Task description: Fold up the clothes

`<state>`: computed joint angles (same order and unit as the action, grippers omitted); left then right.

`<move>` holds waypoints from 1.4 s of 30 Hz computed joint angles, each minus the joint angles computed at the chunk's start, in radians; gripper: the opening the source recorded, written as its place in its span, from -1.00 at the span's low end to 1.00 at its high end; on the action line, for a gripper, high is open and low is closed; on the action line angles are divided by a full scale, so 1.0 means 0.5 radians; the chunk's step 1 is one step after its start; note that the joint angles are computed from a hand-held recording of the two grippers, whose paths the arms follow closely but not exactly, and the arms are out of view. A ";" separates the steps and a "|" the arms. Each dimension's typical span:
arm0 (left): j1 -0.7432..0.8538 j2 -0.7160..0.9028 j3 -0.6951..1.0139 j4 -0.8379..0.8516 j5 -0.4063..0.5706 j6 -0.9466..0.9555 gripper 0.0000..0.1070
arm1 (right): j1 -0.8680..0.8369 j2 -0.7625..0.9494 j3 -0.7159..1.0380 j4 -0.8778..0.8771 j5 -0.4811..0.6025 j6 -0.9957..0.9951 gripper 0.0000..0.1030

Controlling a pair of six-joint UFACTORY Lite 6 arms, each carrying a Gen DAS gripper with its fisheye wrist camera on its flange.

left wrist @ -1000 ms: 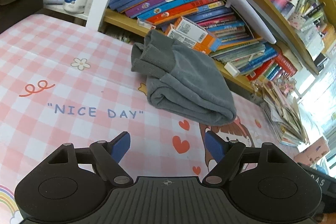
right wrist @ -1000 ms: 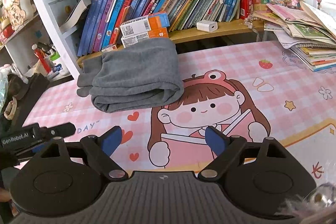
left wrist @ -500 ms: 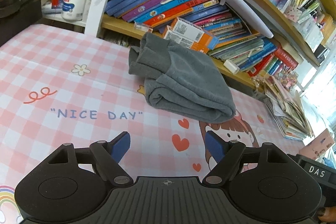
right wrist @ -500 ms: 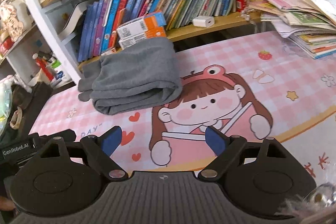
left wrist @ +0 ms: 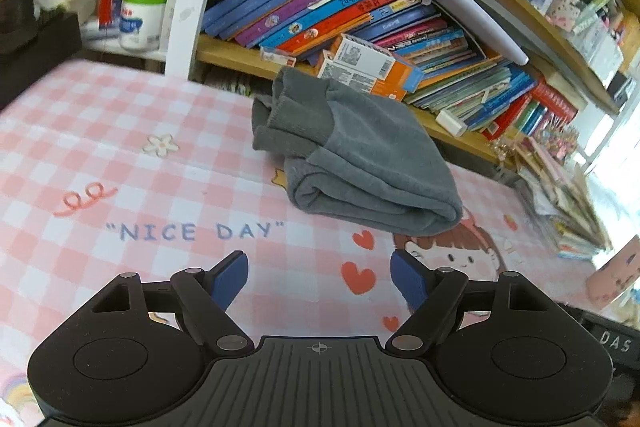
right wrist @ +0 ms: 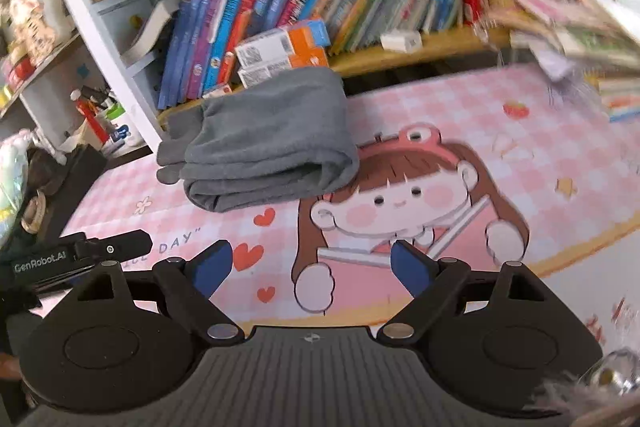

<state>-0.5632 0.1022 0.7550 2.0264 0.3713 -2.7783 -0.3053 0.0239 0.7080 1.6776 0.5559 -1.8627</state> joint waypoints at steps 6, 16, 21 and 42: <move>-0.109 0.066 0.056 -0.357 0.141 0.565 0.53 | 0.212 -0.068 -0.105 0.506 -0.313 -0.628 0.69; -0.182 0.022 0.020 -0.476 0.309 0.640 0.66 | 0.273 -0.103 -0.150 0.650 -0.370 -0.844 0.71; -0.178 -0.015 -0.014 -0.451 0.287 0.619 0.68 | 0.240 -0.144 -0.179 0.566 -0.338 -0.766 0.72; -0.279 0.005 -0.013 -0.565 0.392 0.716 0.88 | 0.332 -0.208 -0.226 0.646 -0.438 -0.902 0.96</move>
<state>-0.7025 0.1046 0.7487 1.7439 0.5672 -2.4204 -0.1395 -0.0803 0.5951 2.0005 0.3370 -2.3138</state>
